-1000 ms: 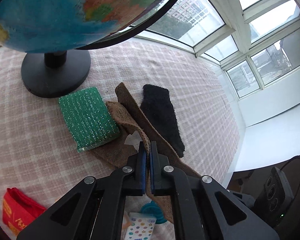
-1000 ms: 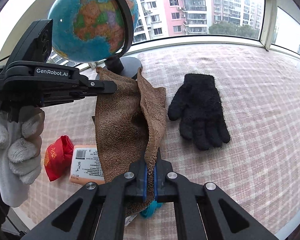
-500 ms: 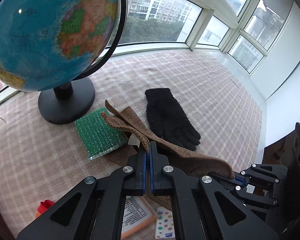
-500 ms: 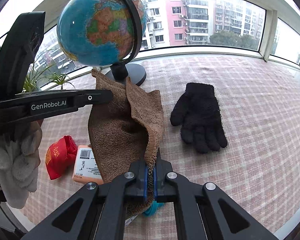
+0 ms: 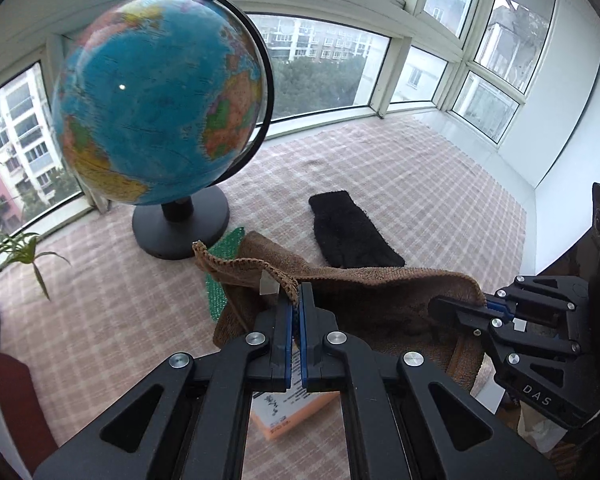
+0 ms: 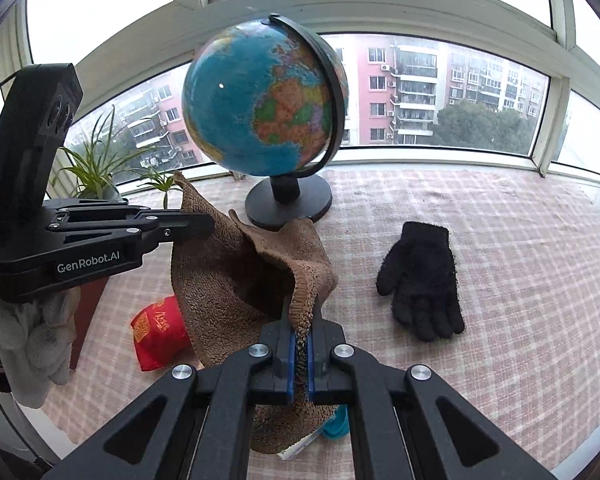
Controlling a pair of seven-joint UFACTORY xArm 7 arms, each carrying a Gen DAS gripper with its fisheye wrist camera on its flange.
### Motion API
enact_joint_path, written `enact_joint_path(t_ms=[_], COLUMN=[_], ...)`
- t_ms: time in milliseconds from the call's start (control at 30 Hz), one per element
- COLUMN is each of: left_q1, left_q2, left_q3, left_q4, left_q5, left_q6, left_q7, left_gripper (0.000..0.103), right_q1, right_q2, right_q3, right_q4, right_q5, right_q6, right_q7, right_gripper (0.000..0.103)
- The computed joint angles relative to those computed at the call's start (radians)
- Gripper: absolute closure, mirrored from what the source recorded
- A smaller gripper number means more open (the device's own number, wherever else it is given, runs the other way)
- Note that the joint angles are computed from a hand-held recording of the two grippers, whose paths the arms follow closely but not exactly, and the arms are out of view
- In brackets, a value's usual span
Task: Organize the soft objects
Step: 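Lift the brown towel with both tools and carry it over the cardboard box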
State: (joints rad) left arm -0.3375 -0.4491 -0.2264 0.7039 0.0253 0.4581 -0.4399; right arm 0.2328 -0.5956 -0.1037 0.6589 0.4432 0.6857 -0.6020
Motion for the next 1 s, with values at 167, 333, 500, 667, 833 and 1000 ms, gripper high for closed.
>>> enact_joint_path(t_ms=[167,333,500,667,833,1000], left_q1=[0.006,0.041,0.087,0.134,0.201,0.270], left_q2=[-0.152,-0.325,-0.494,-0.644,-0.747,-0.863], left_q3=[0.014,0.023,0.038,0.086,0.126,0.163], left_q4=[-0.063,-0.120,-0.160,-0.174,-0.150,-0.139], left_q5=[-0.012,-0.016,-0.014,-0.013,-0.011,-0.002], left_q6=[0.052,0.105,0.190,0.284,0.361,0.435], left_q7=[-0.014,-0.042,-0.054,-0.032,0.007,0.043], left_gripper=[0.102,0.102,0.102,0.102,0.102,0.102], right_q1=[0.031,0.072,0.131,0.194,0.248,0.294], right_q2=[-0.054,-0.088,-0.078,-0.058,-0.025,0.011], right_q3=[0.023,0.044,0.072,0.123,0.165,0.208], right_q4=[0.003,0.020,0.068,0.128,0.211,0.287], right_q5=[0.006,0.011,0.027,0.029,0.012,0.001], right_q6=[0.016,0.022,0.020,-0.027,-0.054,-0.059], right_q7=[0.008,0.029,0.052,0.068,0.092,0.139], right_gripper=[0.100,0.100,0.100,0.100,0.100,0.100])
